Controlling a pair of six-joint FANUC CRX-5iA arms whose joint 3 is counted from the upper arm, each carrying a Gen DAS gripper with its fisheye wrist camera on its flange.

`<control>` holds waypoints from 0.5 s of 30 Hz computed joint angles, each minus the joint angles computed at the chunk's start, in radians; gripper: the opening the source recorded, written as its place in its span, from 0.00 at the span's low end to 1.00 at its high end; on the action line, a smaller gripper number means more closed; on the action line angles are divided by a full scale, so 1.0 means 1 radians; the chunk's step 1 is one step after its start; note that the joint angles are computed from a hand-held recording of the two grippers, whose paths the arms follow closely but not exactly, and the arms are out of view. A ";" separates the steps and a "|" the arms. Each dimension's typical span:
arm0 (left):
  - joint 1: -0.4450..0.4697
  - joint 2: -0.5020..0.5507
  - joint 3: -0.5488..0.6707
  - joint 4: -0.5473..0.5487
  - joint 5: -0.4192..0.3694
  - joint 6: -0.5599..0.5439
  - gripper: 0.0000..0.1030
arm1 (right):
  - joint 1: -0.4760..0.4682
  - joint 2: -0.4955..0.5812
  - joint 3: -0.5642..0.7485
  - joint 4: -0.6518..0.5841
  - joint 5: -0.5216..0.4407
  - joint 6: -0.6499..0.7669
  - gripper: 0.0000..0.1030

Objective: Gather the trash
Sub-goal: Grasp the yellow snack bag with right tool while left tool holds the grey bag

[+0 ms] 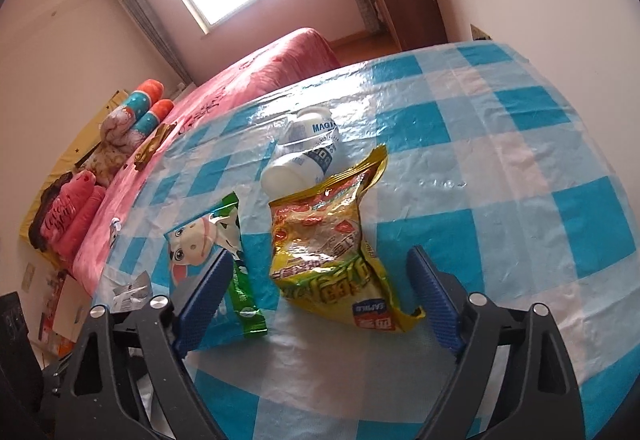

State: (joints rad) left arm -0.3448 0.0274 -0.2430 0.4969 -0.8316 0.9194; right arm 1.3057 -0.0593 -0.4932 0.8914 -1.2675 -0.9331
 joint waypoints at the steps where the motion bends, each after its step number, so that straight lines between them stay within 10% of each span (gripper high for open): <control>1: 0.001 -0.002 -0.007 0.011 0.001 -0.015 0.76 | -0.002 0.006 0.010 -0.010 -0.005 0.012 0.83; 15: 0.039 -0.005 -0.039 0.132 -0.055 -0.137 0.76 | -0.013 0.083 0.134 -0.134 -0.117 0.124 0.56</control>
State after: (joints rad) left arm -0.3054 0.0228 -0.2822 0.6288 -0.8863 0.7828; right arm 1.2924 0.0234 -0.3588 0.7576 -1.3849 -0.8090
